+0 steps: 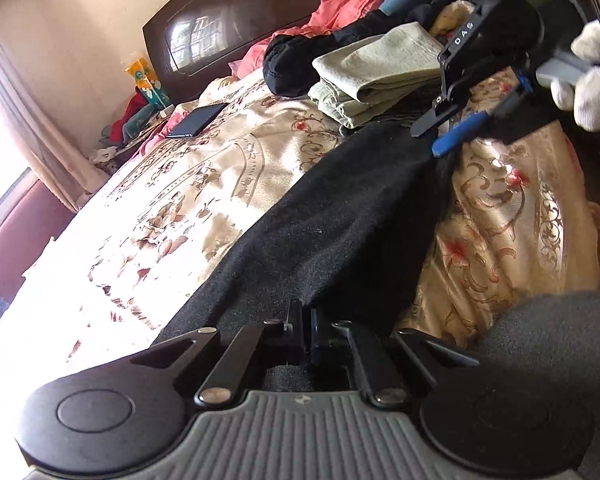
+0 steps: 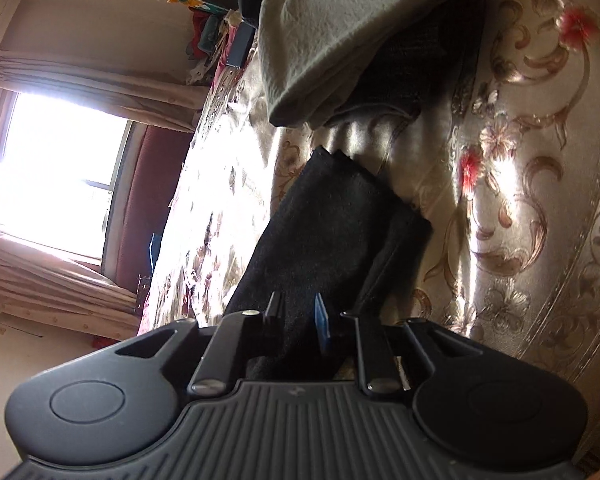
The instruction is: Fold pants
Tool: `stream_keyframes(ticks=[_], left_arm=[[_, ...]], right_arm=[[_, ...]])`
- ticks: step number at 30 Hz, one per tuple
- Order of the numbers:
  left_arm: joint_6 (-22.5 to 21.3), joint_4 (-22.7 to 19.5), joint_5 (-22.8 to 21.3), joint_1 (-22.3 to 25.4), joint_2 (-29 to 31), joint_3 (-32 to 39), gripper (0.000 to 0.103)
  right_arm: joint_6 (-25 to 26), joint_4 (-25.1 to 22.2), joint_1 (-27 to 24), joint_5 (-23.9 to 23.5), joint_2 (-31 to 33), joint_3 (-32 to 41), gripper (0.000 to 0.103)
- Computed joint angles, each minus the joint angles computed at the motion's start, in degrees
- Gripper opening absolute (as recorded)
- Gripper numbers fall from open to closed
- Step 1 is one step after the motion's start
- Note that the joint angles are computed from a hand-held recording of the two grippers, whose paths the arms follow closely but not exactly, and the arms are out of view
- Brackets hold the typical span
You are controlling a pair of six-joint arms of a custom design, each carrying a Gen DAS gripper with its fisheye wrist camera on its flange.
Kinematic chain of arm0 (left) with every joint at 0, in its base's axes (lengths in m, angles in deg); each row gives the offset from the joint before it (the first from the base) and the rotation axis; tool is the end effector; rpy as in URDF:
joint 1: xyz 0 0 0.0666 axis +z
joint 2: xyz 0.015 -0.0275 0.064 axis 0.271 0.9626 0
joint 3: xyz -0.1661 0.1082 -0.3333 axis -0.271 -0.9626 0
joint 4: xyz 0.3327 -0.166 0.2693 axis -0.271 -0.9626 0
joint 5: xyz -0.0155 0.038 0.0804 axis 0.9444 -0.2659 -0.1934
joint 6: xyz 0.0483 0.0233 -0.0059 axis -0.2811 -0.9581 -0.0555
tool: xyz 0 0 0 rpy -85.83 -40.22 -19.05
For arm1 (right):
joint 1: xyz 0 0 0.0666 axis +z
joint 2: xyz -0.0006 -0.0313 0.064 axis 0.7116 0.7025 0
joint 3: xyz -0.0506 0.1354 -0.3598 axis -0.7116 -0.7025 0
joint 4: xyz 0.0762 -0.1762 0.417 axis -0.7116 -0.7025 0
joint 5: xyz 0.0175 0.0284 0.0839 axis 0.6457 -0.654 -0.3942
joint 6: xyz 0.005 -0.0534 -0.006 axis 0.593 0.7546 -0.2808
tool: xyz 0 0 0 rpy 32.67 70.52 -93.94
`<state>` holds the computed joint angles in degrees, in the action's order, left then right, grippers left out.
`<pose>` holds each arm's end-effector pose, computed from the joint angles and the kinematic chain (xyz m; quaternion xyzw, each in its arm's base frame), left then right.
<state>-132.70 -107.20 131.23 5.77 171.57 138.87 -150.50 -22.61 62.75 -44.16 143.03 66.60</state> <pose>0.6466 -0.1393 0.4302 0.7065 0.5596 -0.1629 0.4015 0.4320 0.1171 0.3649 0.6265 0.5857 0.2733 0.4356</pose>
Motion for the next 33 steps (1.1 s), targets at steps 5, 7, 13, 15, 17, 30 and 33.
stream_keyframes(ticks=[5, 7, 13, 15, 17, 30, 33], left_arm=[[0.6, -1.2, 1.1, 0.1, 0.6, 1.9, 0.021], [0.9, -1.8, 1.4, 0.2, 0.9, 2.6, 0.021], [0.8, -3.3, 1.7, 0.3, 1.6, 3.7, 0.021], [0.0, -3.7, 1.5, 0.3, 1.6, 3.7, 0.021], [-0.5, -3.9, 1.5, 0.3, 1.6, 3.5, 0.021], [-9.1, -4.4, -2.6, 0.8, 0.3, -1.2, 0.02], [-9.7, -5.8, -2.3, 1.0, 0.8, -0.3, 0.02]], right_arm=[[-1.3, 8.1, -0.5, -3.8, 3.3, -0.1, 0.038], [-2.2, 9.9, -0.3, -5.6, 4.6, 0.3, 0.039], [-4.8, 15.3, -0.3, -4.0, 7.5, 0.2, 0.044], [-4.3, 14.1, -0.4, 0.9, 7.8, 0.7, 0.043], [-4.5, 12.4, -0.4, 4.9, 6.9, 0.6, 0.009], [-6.2, -0.6, 0.4, 6.1, 4.7, 0.9, 0.01], [-7.1, -1.8, 1.3, 9.8, 3.6, 0.1, 0.01]])
